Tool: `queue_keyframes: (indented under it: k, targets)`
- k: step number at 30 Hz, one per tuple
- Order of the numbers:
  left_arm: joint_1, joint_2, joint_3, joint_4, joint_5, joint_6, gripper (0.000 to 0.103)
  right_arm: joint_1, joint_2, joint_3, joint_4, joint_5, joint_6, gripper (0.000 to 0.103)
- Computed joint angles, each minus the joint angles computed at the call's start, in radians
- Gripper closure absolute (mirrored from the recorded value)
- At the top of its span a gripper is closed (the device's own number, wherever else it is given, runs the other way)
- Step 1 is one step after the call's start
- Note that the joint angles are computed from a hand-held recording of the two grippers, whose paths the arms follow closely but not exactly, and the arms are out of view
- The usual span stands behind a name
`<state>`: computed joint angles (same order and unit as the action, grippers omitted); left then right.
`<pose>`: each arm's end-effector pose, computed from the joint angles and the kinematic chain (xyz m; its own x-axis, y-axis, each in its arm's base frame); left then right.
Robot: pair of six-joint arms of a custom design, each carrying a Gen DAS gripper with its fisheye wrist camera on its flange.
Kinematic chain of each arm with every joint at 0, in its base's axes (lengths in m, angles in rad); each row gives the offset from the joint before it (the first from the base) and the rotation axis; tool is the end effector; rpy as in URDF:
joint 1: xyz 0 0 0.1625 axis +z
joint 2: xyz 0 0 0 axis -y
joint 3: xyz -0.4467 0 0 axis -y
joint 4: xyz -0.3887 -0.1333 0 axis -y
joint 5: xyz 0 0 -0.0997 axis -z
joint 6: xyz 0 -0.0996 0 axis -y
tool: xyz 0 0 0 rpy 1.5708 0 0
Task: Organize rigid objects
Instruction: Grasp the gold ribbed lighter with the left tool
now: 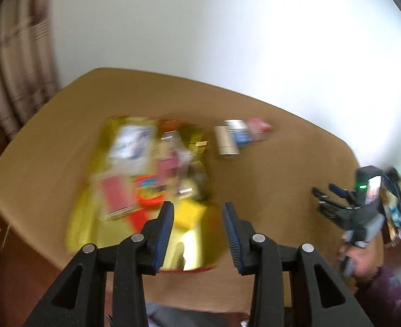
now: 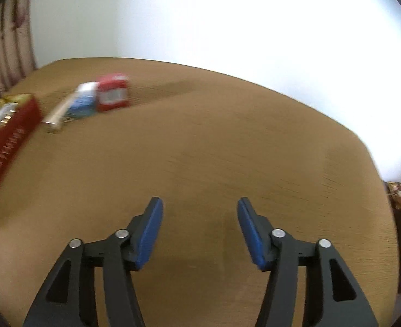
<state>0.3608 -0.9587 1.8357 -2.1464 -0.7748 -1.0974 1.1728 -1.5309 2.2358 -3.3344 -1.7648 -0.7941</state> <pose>-0.4702 -0.3960 0.1331 -0.8173 0.0325 -0.5753 0.3642 0.8029 -0.4720 -0.0684 -0.4571 0.3960 -0.7238 0.0530 0.6880 -0.4656 0.6983 -0.5436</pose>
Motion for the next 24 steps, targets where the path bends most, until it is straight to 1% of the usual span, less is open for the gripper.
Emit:
queue_keyframes:
  k: [2,3,5,6,8,10,13,15,19,22,24]
  targets:
    - [0.036,0.062,-0.071,-0.054,-0.069,0.097,0.061,-0.032,-0.020,-0.017,0.067,0.038,0.047,0.044]
    - [0.052,0.085,-0.099,-0.068,-0.097,0.118,0.061,-0.047,-0.030,-0.019,0.081,0.066,0.063,0.044]
    - [0.090,0.142,-0.165,-0.100,-0.157,0.162,0.061,-0.063,-0.042,-0.022,0.100,0.098,0.073,0.040]
    - [0.105,0.168,-0.200,-0.092,-0.169,0.183,0.061,-0.069,-0.046,-0.023,0.108,0.107,0.073,0.036]
    - [0.133,0.229,-0.285,-0.048,-0.170,0.225,0.061,-0.076,-0.049,-0.025,0.117,0.125,0.070,0.033]
    - [0.162,0.285,-0.370,0.014,-0.158,0.254,0.061,-0.095,-0.064,-0.027,0.141,0.160,0.066,0.029]
    - [0.216,0.347,-0.471,0.092,-0.205,0.265,0.061,-0.100,-0.083,-0.022,0.180,0.184,0.100,0.029]
    - [0.248,0.379,-0.519,0.137,-0.218,0.263,0.061,-0.115,-0.095,-0.025,0.211,0.213,0.124,0.029]
    - [0.284,0.404,-0.555,0.180,-0.210,0.265,0.061,-0.136,-0.115,-0.024,0.253,0.252,0.138,0.029]
    - [0.300,0.410,-0.561,0.171,-0.214,0.290,0.061,-0.134,-0.116,-0.024,0.262,0.258,0.134,0.029]
    - [0.308,0.421,-0.576,0.195,-0.193,0.285,0.061,-0.136,-0.119,-0.027,0.280,0.265,0.132,0.029]
